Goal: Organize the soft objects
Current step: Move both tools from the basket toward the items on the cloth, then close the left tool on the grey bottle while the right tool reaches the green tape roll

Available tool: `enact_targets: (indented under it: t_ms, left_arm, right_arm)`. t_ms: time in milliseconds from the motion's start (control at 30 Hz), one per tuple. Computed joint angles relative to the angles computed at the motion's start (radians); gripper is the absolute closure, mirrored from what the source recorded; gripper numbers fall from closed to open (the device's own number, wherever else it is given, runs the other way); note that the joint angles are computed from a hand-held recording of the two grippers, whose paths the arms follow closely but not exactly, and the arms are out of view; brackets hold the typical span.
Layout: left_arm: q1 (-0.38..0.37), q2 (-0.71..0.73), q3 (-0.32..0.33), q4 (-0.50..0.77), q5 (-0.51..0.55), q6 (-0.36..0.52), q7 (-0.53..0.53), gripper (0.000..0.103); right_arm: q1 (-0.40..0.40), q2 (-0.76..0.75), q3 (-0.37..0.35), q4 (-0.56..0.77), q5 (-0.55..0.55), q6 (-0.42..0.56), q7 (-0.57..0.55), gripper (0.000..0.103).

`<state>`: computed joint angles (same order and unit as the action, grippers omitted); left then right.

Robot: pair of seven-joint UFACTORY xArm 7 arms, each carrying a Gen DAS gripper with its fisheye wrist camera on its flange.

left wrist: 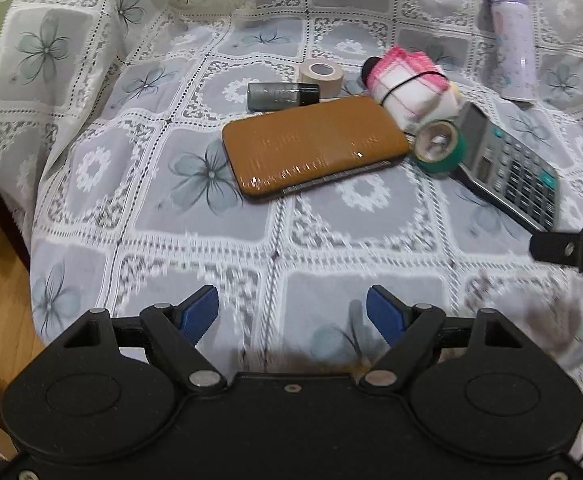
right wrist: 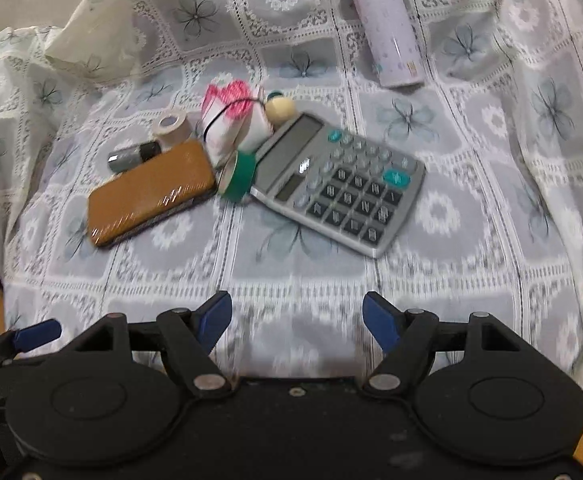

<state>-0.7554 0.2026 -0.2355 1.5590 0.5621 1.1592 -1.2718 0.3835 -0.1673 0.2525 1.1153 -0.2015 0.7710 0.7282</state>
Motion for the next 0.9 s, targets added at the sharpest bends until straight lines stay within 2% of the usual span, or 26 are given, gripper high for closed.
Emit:
enact_targets:
  t_ms: [233,300,467,600,833,900]
  left_arm:
    - [0.036,0.048,0.024,0.021,-0.053,-0.041,0.060,0.025]
    - [0.039,0.054,0.029,0.017,-0.066,-0.053,0.066,0.022]
    - [0.012,0.078,0.040,0.041,-0.026,-0.008,0.077,0.008]
    - [0.043,0.054,0.039,0.006,-0.077,-0.060,0.100,0.007]
    - [0.051,0.050,0.039,-0.005,-0.087,-0.077,0.111,0.007]
    - [0.053,0.049,0.038,-0.006,-0.091,-0.078,0.113,0.007]
  right_arm:
    - [-0.001,0.174,-0.028,0.169,-0.096,-0.013,0.023,0.031]
    - [0.008,0.225,-0.043,0.221,-0.128,-0.013,0.029,0.031]
    - [0.037,0.319,-0.084,0.318,-0.182,-0.003,0.037,0.031]
    - [0.062,0.377,-0.112,0.373,-0.220,0.005,0.040,0.031]
    - [0.098,0.431,-0.135,0.421,-0.244,0.017,0.028,0.031]
    - [0.117,0.425,-0.143,0.413,-0.285,0.020,0.043,0.031]
